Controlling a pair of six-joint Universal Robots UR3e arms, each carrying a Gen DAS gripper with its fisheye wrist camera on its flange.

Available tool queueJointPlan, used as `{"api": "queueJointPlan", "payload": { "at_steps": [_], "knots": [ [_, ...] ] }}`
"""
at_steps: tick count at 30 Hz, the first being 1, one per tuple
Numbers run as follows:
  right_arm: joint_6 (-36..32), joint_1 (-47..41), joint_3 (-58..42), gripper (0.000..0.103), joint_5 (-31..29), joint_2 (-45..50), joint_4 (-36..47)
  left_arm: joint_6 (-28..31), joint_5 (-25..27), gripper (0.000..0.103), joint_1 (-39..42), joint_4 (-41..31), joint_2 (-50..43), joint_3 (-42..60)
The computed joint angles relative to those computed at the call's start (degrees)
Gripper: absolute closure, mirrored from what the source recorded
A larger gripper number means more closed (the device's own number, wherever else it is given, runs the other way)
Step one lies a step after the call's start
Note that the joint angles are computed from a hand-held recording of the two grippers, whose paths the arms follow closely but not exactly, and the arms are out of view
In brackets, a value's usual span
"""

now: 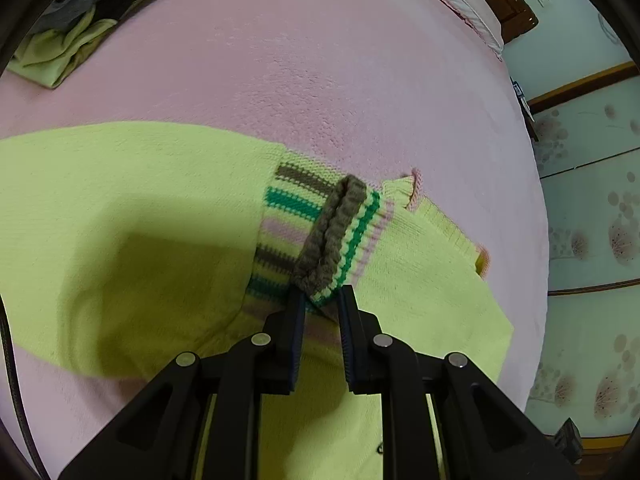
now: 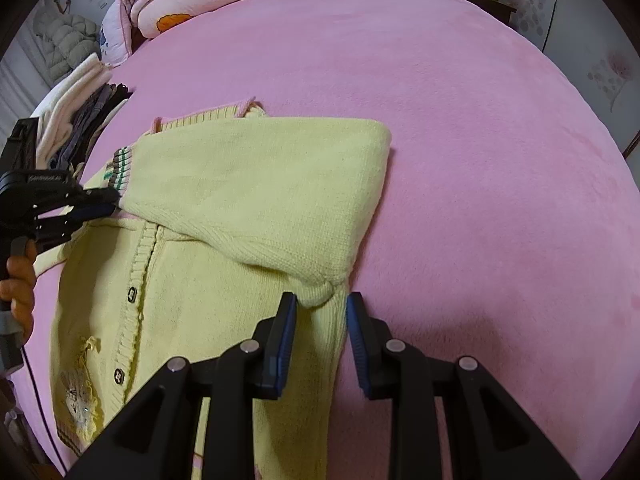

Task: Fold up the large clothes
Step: 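Fold the held cuff across the cardigan front with the left gripper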

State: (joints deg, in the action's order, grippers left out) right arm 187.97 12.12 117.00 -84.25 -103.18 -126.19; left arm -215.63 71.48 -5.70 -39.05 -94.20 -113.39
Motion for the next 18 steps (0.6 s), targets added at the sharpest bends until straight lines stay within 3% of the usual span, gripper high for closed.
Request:
{"api": "queueJointPlan", "payload": {
  "at_steps": [6, 10, 18],
  "knots": [
    [0.41, 0.32, 0.68, 0.077, -0.16, -0.15, -0.54, -0.23, 4.69, 0.096, -3.38, 2.6, -2.64, 2.07],
    [0.78, 0.41, 0.7, 0.077, -0.22, -0.26, -0.76, -2.31, 11.98, 0.097, -8.23, -2.39, -0.68, 7.15],
    [0.34, 0.45, 0.56, 0.077, -0.49, -0.71, -0.43, -6.83, 16.42, 0.097, -11.89, -14.02, 6.21, 11.74]
  ]
}}
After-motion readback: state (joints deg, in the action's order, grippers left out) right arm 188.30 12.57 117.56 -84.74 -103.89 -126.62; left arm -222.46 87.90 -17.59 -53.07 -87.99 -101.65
